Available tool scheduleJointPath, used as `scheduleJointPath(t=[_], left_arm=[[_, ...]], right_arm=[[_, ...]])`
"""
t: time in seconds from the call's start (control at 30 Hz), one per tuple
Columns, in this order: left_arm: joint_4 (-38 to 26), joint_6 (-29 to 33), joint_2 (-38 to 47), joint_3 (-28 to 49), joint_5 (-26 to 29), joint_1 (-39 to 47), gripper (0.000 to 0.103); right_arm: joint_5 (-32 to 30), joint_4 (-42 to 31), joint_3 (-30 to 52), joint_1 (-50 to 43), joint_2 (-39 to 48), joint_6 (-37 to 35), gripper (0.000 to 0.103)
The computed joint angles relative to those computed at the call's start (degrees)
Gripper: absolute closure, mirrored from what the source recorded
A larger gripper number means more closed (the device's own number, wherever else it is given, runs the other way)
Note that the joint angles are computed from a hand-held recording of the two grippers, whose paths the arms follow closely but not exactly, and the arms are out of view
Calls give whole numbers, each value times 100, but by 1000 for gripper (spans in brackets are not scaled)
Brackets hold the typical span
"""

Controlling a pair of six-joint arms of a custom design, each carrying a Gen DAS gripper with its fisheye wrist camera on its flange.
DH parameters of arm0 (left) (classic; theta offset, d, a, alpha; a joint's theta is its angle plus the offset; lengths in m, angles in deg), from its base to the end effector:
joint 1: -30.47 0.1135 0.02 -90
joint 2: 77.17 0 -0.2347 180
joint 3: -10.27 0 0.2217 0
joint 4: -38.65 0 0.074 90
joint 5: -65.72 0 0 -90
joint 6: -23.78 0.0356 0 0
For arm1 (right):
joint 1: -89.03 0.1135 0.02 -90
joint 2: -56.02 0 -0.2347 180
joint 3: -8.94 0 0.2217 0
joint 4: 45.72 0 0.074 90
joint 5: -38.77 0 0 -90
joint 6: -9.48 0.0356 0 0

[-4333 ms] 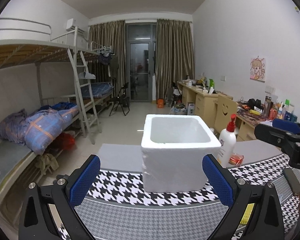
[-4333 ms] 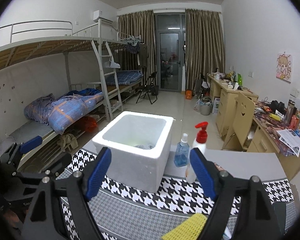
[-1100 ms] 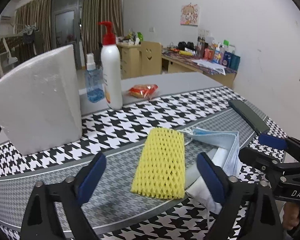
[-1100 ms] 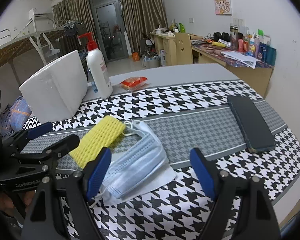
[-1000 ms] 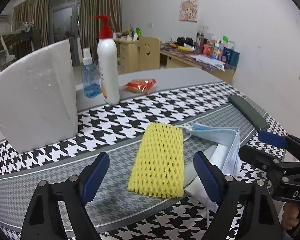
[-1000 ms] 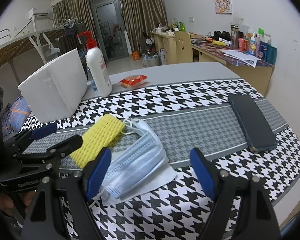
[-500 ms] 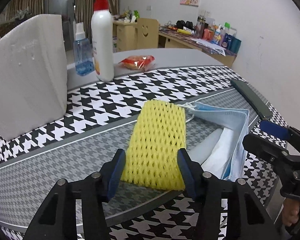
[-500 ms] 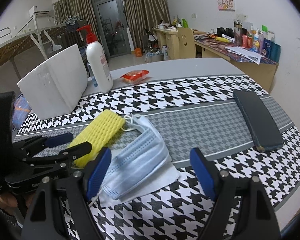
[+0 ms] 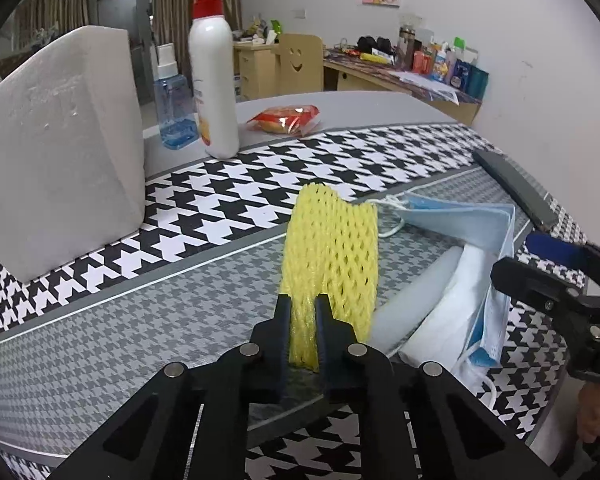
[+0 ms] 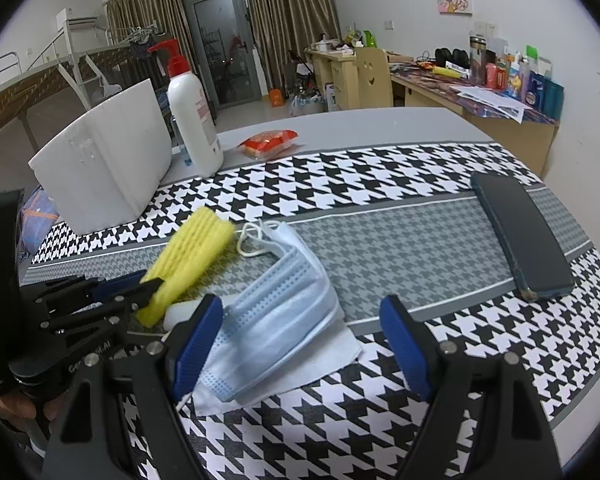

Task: Organize soft objects
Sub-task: 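Lift the foam net with the left tool while the right tool grasps the blue mask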

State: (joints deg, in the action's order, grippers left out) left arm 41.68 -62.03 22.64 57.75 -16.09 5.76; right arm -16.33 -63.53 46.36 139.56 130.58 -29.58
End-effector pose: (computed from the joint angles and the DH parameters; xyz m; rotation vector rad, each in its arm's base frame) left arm 0.2402 -0.1161 0.0865 0.6735 2.3531 -0.3340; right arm 0.1387 0.1364 0.1214 0.2363 2.2971 0.1046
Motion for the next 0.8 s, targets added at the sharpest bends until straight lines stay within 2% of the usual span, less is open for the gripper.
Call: scheduleJointPath(t=[0.1, 0.3, 0.4, 0.47, 0.53, 0.6, 0.8], left_arm=[[111, -29, -70, -100, 79, 65, 92], [380, -78, -506, -492, 569, 384, 92], [515, -61, -728, -696, 635, 427, 92], [592, -44, -830, -810, 662, 424, 92], [680, -63, -938, -926, 647, 414, 92], [708, -75, -1014, -975, 696, 465, 92], [731, -47, -1307, -1178, 800, 502, 92]], right_arm=[[-28, 36, 20, -30, 46, -30, 19], [-17, 56, 37, -58, 36, -42, 19], [-87, 100, 70, -106, 66, -79, 26], [-129, 113, 126, -161, 185, -76, 26], [-250, 155, 132, -209, 273, -57, 42], [-450, 242, 109, -307, 333, -69, 46], [-629, 278, -16, -398, 236, 103, 72]])
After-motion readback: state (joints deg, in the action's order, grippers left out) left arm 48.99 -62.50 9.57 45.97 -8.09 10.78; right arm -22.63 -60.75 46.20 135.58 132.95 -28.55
